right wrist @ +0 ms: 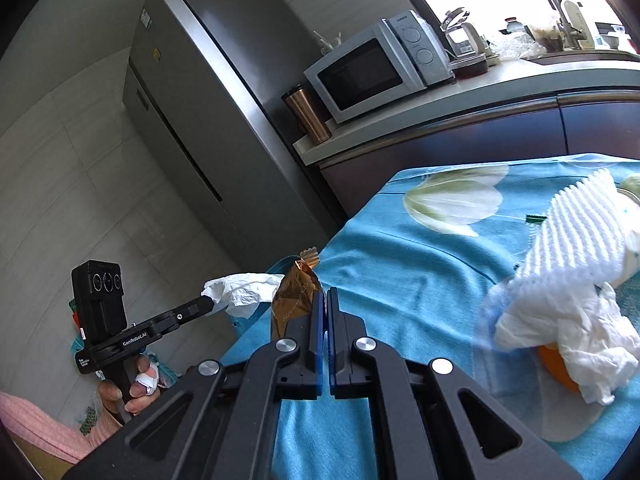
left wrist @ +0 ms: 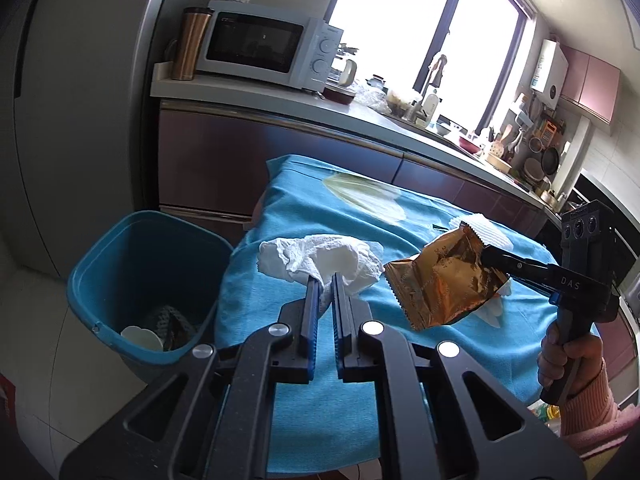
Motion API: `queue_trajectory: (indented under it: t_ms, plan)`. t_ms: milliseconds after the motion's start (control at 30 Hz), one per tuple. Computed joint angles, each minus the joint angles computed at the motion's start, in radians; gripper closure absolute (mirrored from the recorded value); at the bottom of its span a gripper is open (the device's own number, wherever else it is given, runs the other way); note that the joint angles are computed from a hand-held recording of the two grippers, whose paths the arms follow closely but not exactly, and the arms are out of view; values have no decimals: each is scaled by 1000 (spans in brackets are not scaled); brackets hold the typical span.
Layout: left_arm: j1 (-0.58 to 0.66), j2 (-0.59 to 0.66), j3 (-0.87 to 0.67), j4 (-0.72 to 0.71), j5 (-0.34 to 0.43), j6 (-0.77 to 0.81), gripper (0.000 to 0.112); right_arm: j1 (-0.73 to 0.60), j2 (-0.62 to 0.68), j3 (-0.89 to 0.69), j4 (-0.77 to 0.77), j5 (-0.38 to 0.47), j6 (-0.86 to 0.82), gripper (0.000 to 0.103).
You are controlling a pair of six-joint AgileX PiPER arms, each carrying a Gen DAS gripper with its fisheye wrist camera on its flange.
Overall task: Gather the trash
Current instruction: 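Lift the gold wrapper and white tissue and carry them over the teal bin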
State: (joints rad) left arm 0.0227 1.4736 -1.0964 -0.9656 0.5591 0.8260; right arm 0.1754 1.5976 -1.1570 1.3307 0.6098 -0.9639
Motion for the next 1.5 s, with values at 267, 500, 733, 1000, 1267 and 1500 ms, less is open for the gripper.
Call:
queue_trajectory:
  t_ms: [267, 500, 733, 1000, 1267, 1500]
  plan:
    - [128, 13, -1, -18, 6, 11, 105, 75, 132, -205, -111, 26, 123, 102]
    - [192, 65, -24, -6, -7, -4, 105, 124, 237, -378, -221, 54, 234, 102]
    - [229, 117, -52, 13, -19, -29, 105, 166, 323, -511, -303, 75, 325, 102]
    - [243, 170, -79, 56, -40, -65, 105, 202, 414, -648, -386, 109, 426, 102]
    - [239, 228, -117, 99, -68, -124, 105, 234, 531, -836, -495, 157, 566, 102]
    - [236, 279, -154, 157, -81, -191, 105, 261, 652, -1037, -591, 232, 690, 102]
